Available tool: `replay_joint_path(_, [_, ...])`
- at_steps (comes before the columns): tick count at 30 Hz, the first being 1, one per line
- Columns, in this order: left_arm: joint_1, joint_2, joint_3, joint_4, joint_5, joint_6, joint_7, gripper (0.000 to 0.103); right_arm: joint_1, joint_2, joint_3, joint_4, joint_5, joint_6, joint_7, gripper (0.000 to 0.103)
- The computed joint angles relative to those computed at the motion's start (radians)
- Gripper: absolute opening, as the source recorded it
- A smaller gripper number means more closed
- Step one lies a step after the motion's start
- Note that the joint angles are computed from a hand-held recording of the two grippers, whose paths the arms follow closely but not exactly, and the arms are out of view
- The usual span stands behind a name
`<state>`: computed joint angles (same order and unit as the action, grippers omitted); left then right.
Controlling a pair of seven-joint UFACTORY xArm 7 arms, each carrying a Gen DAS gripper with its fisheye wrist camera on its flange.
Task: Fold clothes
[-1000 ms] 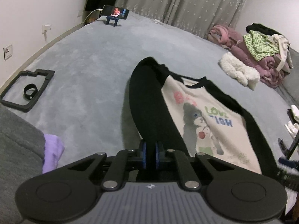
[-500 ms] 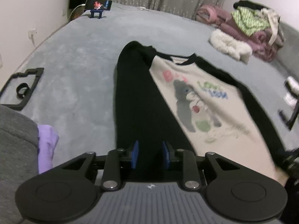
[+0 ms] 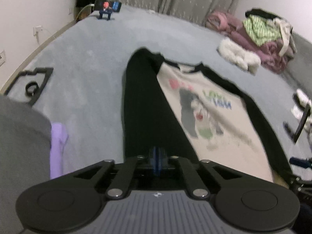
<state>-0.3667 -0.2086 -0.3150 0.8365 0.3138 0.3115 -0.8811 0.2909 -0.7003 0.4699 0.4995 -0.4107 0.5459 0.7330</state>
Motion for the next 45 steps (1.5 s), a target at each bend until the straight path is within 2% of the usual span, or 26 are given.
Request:
replay_joint_path(2, [0.008, -0.009, -0.019, -0.004, 0.033, 0.02, -0.027, 0.018, 0.024, 0.008, -0.005, 0.002, 0.022, 0.004, -0.002, 0.047])
replay_joint_path(3, [0.009, -0.014, -0.025, -0.007, 0.044, 0.027, -0.035, 0.024, 0.038, 0.018, -0.011, 0.003, 0.033, 0.003, -0.009, 0.043])
replay_joint_path(4, [0.005, -0.016, -0.025, -0.008, 0.046, 0.031, -0.035, 0.031, 0.04, 0.023, -0.006, 0.008, 0.034, 0.022, -0.012, 0.034])
replay_joint_path(6, [0.0, -0.024, -0.024, -0.017, 0.046, 0.041, -0.033, 0.038, 0.037, 0.033, 0.011, 0.018, 0.026, 0.072, -0.01, 0.021])
replay_joint_path(7, [-0.003, -0.028, -0.024, -0.021, 0.045, 0.046, -0.03, 0.041, 0.037, 0.039, 0.018, 0.024, 0.02, 0.097, -0.008, 0.019])
replay_joint_path(9, [-0.004, -0.031, -0.024, -0.028, 0.05, 0.05, -0.024, 0.042, 0.042, 0.035, 0.024, 0.024, 0.006, 0.128, 0.001, 0.015])
replay_joint_path(10, [0.002, -0.028, -0.032, -0.027, 0.068, 0.05, -0.032, 0.04, 0.043, 0.033, 0.021, 0.021, -0.002, 0.129, 0.004, 0.011])
replay_joint_path(11, [0.008, -0.025, -0.041, -0.022, 0.089, 0.055, -0.042, 0.032, 0.042, 0.028, 0.024, 0.021, -0.014, 0.137, 0.007, 0.009])
replay_joint_path(12, [0.011, -0.021, -0.045, -0.019, 0.103, 0.058, -0.048, 0.002, 0.037, 0.023, 0.029, 0.023, -0.027, 0.145, 0.013, 0.008])
replay_joint_path(14, [-0.005, -0.016, -0.027, -0.017, 0.075, 0.055, -0.03, 0.0, 0.017, 0.012, 0.045, 0.031, -0.064, 0.169, 0.029, 0.008])
replay_joint_path(18, [0.008, -0.039, -0.032, -0.02, 0.1, 0.073, -0.063, 0.0, -0.037, -0.026, 0.069, 0.051, -0.15, 0.219, 0.073, 0.008])
replay_joint_path(21, [0.02, -0.061, -0.036, -0.02, 0.103, 0.096, -0.087, 0.0, -0.081, -0.046, 0.073, 0.06, -0.218, 0.218, 0.09, 0.008])
replay_joint_path(23, [0.015, -0.053, -0.034, -0.012, 0.096, 0.11, -0.071, 0.009, -0.116, -0.047, 0.065, 0.067, -0.264, 0.184, 0.099, 0.008])
replay_joint_path(25, [0.002, -0.038, -0.03, -0.003, 0.087, 0.121, -0.04, 0.037, -0.158, -0.031, 0.052, 0.084, -0.306, 0.134, 0.107, 0.008])
replay_joint_path(27, [-0.008, -0.021, -0.027, 0.008, 0.082, 0.133, -0.014, 0.043, -0.214, -0.001, 0.058, 0.116, -0.353, 0.092, 0.127, 0.008])
replay_joint_path(30, [0.001, 0.005, -0.038, 0.023, 0.134, 0.157, -0.051, 0.045, -0.308, 0.056, 0.084, 0.185, -0.439, 0.055, 0.17, 0.008])
replay_joint_path(31, [0.0, 0.01, -0.039, 0.024, 0.154, 0.153, -0.061, 0.04, -0.343, 0.078, 0.098, 0.214, -0.477, 0.054, 0.191, 0.008])
replay_joint_path(32, [0.0, 0.015, -0.04, 0.024, 0.175, 0.149, -0.071, 0.029, -0.382, 0.108, 0.116, 0.251, -0.525, 0.061, 0.217, 0.008])
replay_joint_path(33, [-0.002, 0.018, -0.04, 0.024, 0.191, 0.144, -0.078, 0.009, -0.413, 0.143, 0.127, 0.286, -0.571, 0.07, 0.242, 0.008])
replay_joint_path(39, [-0.018, -0.036, 0.0, 0.004, 0.138, 0.085, -0.038, 0.007, -0.538, 0.395, 0.186, 0.504, -0.826, 0.209, 0.368, 0.008])
replay_joint_path(42, [-0.002, -0.056, -0.002, 0.008, 0.108, 0.063, -0.019, 0.007, -0.555, 0.53, 0.201, 0.609, -0.949, 0.317, 0.416, 0.008])
replay_joint_path(45, [0.016, -0.063, -0.005, 0.022, 0.086, 0.046, -0.011, 0.007, -0.533, 0.693, 0.195, 0.717, -1.057, 0.419, 0.403, 0.008])
